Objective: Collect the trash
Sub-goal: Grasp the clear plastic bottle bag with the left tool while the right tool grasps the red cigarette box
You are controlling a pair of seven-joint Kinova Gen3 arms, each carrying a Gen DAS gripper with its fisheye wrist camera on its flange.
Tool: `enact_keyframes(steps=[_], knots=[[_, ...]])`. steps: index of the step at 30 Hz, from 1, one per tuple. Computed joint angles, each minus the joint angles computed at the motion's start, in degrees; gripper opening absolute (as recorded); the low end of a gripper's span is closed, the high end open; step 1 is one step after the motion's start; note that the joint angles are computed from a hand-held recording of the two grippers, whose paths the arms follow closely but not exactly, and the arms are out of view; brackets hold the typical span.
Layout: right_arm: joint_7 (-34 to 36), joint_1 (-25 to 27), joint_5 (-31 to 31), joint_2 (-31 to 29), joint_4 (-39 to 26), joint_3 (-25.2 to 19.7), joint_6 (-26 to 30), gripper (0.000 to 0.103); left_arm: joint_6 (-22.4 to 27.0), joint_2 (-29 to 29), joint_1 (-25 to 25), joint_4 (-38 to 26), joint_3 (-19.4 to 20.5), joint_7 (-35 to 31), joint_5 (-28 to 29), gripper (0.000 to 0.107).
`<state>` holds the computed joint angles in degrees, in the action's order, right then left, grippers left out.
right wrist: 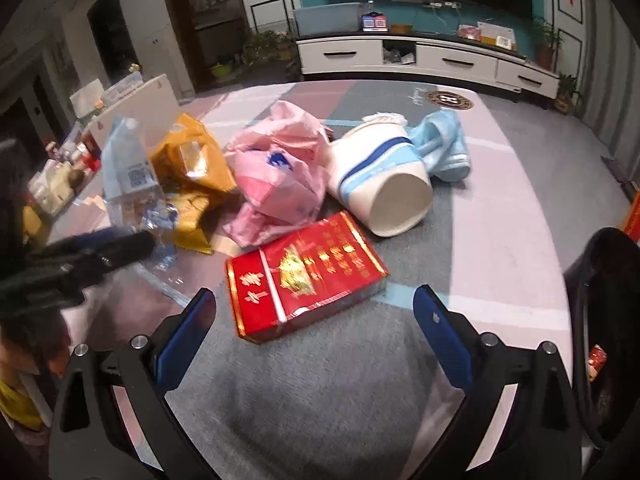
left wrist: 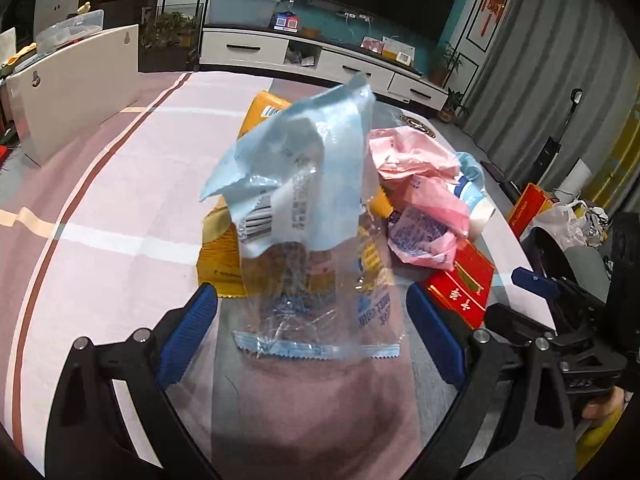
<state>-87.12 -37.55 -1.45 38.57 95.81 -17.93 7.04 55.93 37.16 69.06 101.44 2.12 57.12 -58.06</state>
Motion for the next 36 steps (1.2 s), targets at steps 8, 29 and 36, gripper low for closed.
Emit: enact_keyframes(steps=[8,29,36], knots=[[1.6,-2.6,1.2,2.7,-5.8,2.2,5.5,0.097,-0.7,-1.0,0.1,1.6,0.0,1.3,-0.2,0.037],[-0.8,-12.0,4.7,3.4,-9.3,11.5,10.0,0.092,2.2,-7.1,1.5,10.2,7.6,17.1,-12.7,0.025],[-4.2,-13.2,6.9,-2.2,-0.9,12.6,5.4,0.092,3.0,-6.4,1.0,8.2,8.1,12.2,-11.2,0.025]])
